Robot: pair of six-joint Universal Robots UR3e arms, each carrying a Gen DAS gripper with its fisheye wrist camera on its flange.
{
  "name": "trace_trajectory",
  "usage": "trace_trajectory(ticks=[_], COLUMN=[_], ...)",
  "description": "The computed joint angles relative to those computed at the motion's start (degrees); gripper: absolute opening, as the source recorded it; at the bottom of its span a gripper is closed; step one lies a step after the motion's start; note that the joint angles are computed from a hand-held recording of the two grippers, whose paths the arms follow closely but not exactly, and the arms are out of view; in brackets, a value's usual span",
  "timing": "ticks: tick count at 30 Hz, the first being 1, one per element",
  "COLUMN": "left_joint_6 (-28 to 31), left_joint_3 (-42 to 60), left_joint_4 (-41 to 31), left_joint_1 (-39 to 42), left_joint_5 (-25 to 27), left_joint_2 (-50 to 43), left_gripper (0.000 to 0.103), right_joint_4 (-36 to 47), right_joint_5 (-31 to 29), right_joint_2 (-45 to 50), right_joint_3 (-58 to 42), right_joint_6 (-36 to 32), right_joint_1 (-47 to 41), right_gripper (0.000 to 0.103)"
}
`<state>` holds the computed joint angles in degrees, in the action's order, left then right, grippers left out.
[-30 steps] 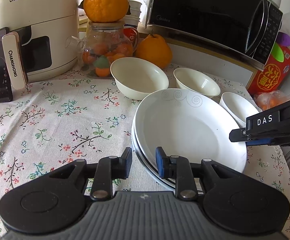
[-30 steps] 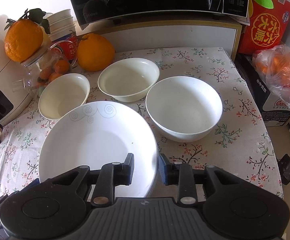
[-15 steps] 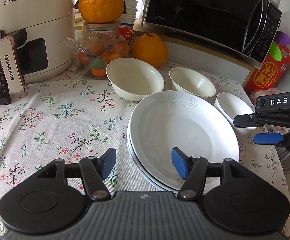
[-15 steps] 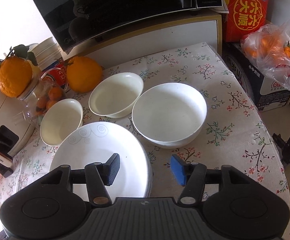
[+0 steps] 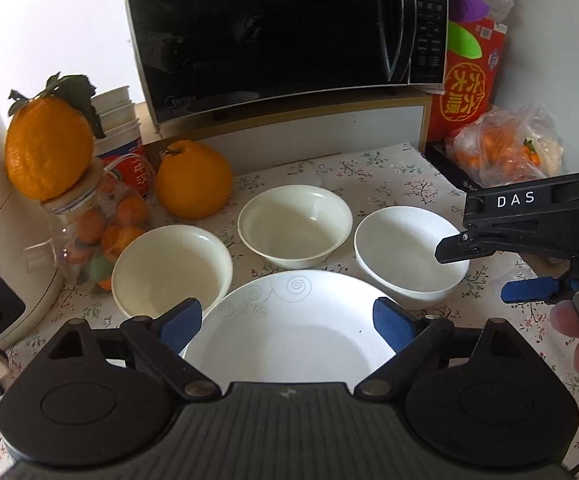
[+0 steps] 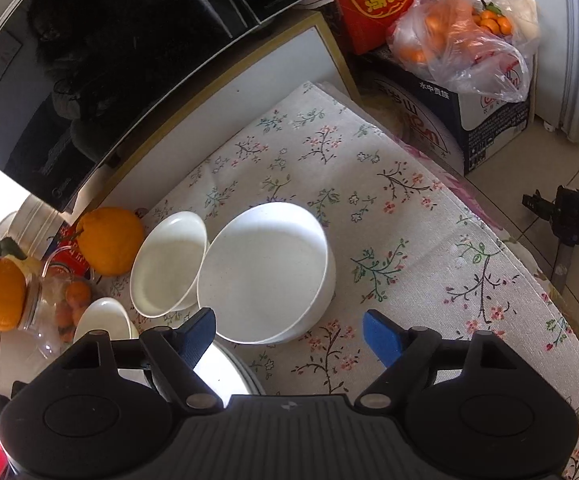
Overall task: Organize plates and bowls
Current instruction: 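Move both grippers to the rim of a large white bowl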
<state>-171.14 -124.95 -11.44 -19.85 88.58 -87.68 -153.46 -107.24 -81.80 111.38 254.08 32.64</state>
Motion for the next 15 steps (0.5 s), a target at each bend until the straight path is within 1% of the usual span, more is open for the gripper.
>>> trace_trajectory(ticks=[3, 4, 6, 7, 9, 12, 15], left_joint_6=[1.5, 1.4, 0.4, -0.5, -2.0, -3.8, -5.0], left_joint_3=[5.4, 7.2, 9.7, 11.4, 14.0, 17.5, 19.0], left_joint_4=[-2.5, -3.5, -5.3, -6.7, -8.4, -10.6, -10.6], left_joint_1=[1.8, 2.7, 3.8, 4.3, 4.6, 4.5, 4.5], left_joint_5=[-5.6, -8.0, -11.4, -13.1, -14.9, -16.8, -17.7], left_joint_2=[-4.0, -5.4, -7.4, -8.8, -11.2, -14.8, -17.3], left_gripper=[0.086, 0.085, 0.077, 0.075, 0.065, 0.055, 0.05], right_joint_4=[-2.1, -3.2, -6.0, -7.2, -9.9, -13.0, -15.7], right_joint_5=[0.7, 1.2, 2.3, 3.0, 4.3, 5.6, 6.6], right_joint_2=[-1.9, -2.4, -3.5, -3.7, -4.0, -3.2, -1.6], right_joint_3=[3.6, 4.8, 7.6, 8.6, 10.6, 11.9, 12.0], right_joint_6=[3.2, 4.2, 6.4, 7.4, 9.1, 10.6, 10.6], right_joint_1=[-1.6, -2.2, -3.4, -4.0, -5.1, -6.2, -6.6], right_gripper=[0.079, 0.079, 0.079, 0.079, 0.079, 0.078, 0.073])
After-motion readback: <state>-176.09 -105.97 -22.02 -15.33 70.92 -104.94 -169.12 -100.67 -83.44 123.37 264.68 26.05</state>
